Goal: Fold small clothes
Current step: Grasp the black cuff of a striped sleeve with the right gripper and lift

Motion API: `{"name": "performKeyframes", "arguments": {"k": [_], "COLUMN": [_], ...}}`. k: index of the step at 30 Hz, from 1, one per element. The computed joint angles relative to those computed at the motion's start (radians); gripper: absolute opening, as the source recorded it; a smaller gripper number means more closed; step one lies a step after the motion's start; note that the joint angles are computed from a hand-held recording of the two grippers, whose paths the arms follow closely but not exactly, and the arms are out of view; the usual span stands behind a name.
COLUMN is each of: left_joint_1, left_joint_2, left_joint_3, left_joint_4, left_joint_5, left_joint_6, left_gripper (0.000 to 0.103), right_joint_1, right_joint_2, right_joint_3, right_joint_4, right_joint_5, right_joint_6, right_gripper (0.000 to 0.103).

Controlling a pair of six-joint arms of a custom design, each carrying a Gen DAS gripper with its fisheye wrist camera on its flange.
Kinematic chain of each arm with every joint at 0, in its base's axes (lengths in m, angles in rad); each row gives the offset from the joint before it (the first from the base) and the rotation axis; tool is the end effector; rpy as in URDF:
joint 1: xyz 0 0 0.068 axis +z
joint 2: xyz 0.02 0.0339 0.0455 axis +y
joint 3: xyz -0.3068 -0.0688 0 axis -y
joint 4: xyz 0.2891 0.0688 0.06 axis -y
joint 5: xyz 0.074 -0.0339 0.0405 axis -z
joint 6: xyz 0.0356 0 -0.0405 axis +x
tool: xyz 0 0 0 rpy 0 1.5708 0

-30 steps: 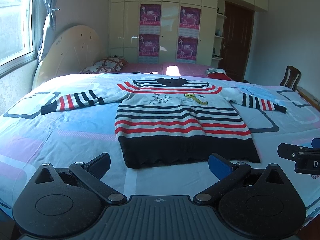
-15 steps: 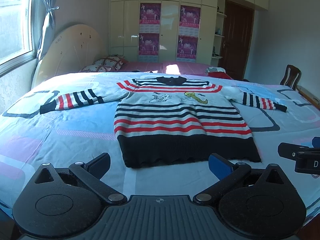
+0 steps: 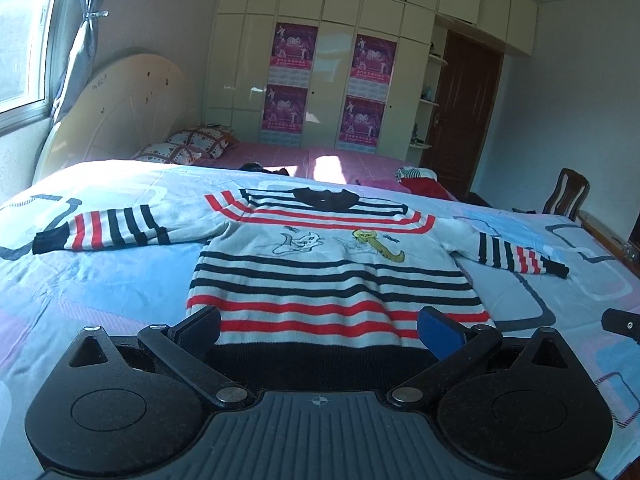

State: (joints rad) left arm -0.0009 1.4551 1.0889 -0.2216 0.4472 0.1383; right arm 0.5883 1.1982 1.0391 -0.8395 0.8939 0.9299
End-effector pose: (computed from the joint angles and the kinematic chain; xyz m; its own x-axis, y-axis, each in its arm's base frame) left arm 0.3643 -0.0157 0.3119 -0.4995 0.1248 -0.8573 0.4337 0.8927 -0.1228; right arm 0.2279 0.1187 0.3317 -0.4153 0.3265 -0.8491 0.5627 0.8256 0.0422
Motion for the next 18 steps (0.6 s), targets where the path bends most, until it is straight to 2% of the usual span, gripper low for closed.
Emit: {"name": "performKeyframes", "arguments": {"k": [3, 6, 9, 13, 16, 18], "left_joint_1": [-0.086, -0.149, -0.213, -0.29, -0.338, -0.362], "left_joint_2": [0.118, 0.242, 0.36, 0.541, 0.667, 0.728], "left_joint_3": [0.082, 0.195, 0.303, 0.508, 0.668, 0.748], "left_joint_4": [0.056, 0.065, 0.082, 0.002, -0.071, -0.108], "left_joint_5": [-0.103, -0.166, -0.251, -0.342, -0.392, -0.412], "left_joint_6": [-0.029, -0.096, -0.142, -0.156, -0.158, -0.166], "left_gripper": [0.103, 0.103, 0.103, 0.103, 0.103, 0.103], "right_joint_1": [-0.206, -0.424, -0.659, -0.897, -1.022, -1.093], "right_joint_2": [-0.069, -0.066, 0.008, 0.199, 0.359, 0.463], "right_joint_3": [-0.084, -0.133, -0.162, -0.123, -0.06, -0.006], "right_joint_4": [0.185, 0.338, 0.508, 0.672, 0.779, 0.821], "right_joint_5": [-0.111, -0.238, -0.407, -0.597, -0.667, -0.734], "right_joint_6": [-0.141, -0.255, -0.327, -0.339, -0.333, -0.276], "right_gripper": [0.084, 0.081, 0.07, 0.053, 0.055, 0.064]}}
